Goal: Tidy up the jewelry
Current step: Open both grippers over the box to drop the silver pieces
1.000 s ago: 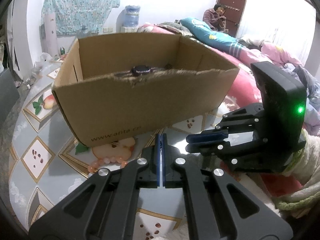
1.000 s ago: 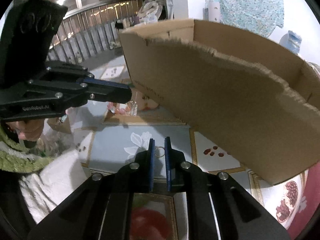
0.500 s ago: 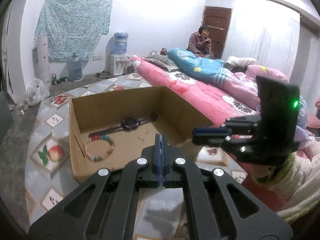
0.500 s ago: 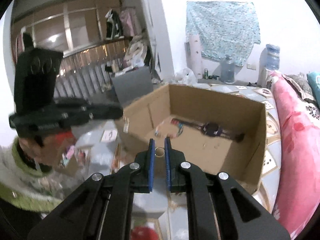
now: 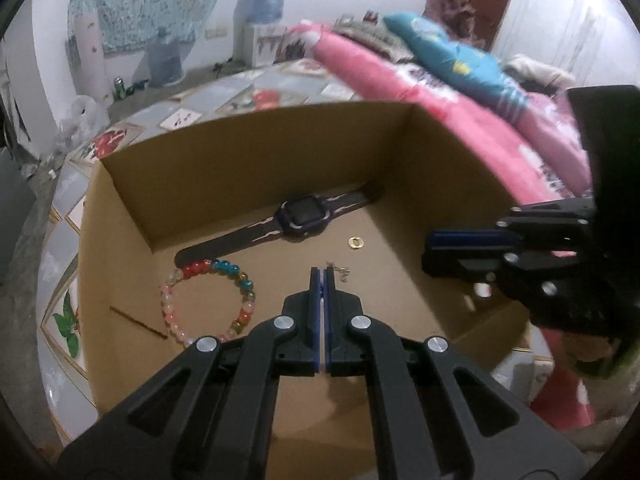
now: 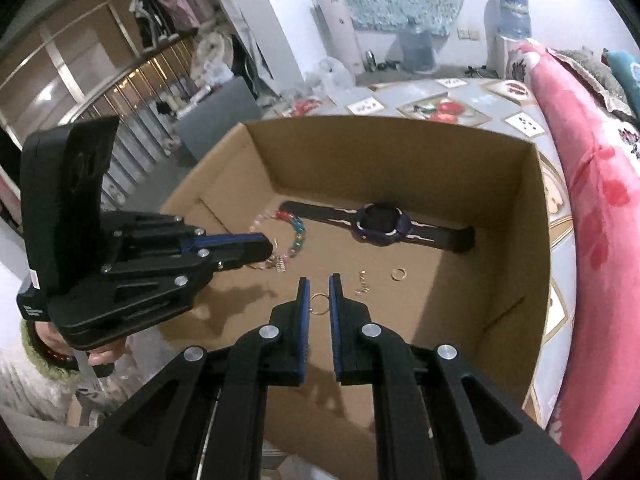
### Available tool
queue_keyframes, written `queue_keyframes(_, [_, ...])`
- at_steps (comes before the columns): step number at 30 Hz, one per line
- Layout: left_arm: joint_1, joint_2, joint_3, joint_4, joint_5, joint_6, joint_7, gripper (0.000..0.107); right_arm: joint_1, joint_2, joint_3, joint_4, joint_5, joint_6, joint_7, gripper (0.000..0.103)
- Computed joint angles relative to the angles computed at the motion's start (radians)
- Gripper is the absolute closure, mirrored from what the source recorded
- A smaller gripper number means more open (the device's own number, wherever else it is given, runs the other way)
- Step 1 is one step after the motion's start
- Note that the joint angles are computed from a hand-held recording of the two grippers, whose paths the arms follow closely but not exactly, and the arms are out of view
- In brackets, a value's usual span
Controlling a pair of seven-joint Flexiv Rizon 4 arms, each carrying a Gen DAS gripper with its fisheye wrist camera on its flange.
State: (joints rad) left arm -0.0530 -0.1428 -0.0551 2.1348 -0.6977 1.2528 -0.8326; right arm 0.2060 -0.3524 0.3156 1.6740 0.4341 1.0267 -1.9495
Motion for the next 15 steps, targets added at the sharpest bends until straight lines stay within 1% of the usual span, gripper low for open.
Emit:
queue_keyframes(1, [0.000,-0.008,0.011,-0.014,0.037,-0.015,-0.033,0.102,0.004,-0.008,-0.005,-0.005,-0.009,-0.006,0.005,0.093])
queue_keyframes(2, [0.003,-0.012,0.009,-0.020,0.037,-0.024,-0.037,0.099,0.004,-0.015,-0.008,-0.012,-0.013,-0.013,0.009,0.093])
queue_keyframes(4, [0.006,-0.013,0.003,-0.017,0.023,-0.016,-0.029,0.086,-0.002,-0.025,-0.008,-0.025,-0.013,-0.028,0.014,0.093])
queue_keyframes(9, [0.009,-0.014,-0.001,-0.017,0.010,-0.008,-0.027,0.086,-0.012,-0.030,-0.009,-0.033,-0.005,-0.042,0.028,0.092])
queue_keyframes(15, [0.004,0.012,0.000,0.006,-0.012,0.018,-0.017,0.084,-0.032,-0.014,-0.002,-0.025,0.031,-0.033,0.022,0.092])
